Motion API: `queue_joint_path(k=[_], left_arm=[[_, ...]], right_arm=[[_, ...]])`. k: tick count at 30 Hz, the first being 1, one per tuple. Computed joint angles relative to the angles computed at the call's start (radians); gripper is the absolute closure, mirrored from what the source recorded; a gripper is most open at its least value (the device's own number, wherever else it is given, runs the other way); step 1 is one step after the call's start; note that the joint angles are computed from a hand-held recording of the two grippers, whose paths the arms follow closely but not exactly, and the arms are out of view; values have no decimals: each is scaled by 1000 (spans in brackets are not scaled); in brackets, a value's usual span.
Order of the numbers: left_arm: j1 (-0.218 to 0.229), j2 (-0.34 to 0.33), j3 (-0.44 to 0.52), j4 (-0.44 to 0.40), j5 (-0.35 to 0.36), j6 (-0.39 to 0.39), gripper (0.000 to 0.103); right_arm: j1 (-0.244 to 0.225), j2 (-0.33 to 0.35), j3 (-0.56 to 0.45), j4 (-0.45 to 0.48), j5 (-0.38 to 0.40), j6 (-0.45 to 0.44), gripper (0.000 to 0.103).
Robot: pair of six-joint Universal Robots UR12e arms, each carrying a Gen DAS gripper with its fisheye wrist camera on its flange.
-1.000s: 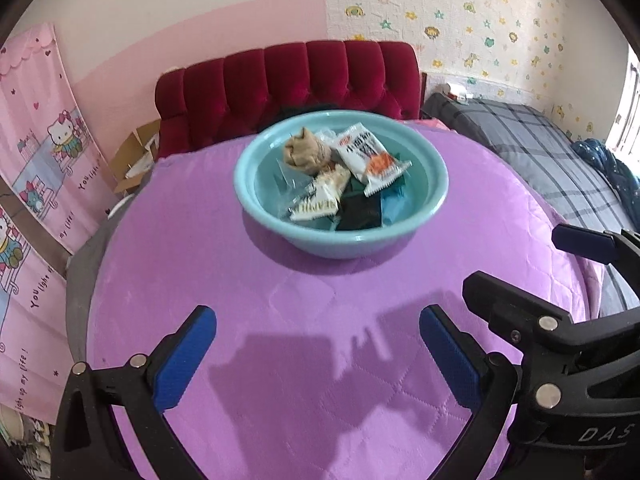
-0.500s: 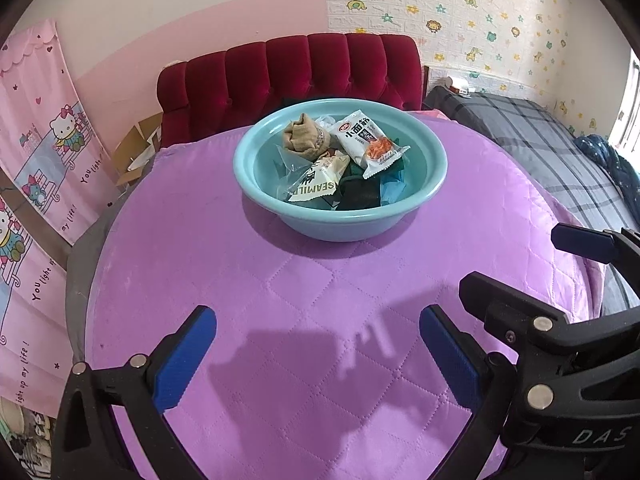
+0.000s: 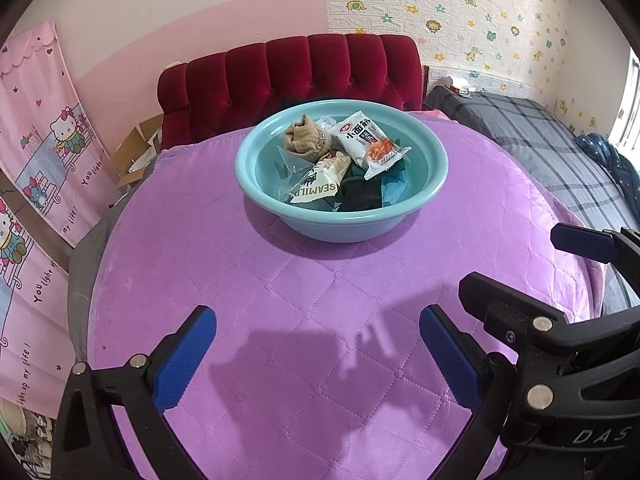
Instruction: Organize soft objects
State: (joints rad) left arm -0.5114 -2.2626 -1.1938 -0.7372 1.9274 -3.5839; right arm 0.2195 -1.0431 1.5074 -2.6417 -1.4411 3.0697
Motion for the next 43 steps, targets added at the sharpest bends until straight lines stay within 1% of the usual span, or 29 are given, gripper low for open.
queue_joint_path(k=[32, 43], left_arm=[[0, 0, 0, 5, 0, 9, 0], [-1, 0, -2, 2, 4, 0, 0]], right_arm=[[-1, -6, 9, -12, -4, 5, 0], [-1, -6, 11, -12, 0, 3, 0]])
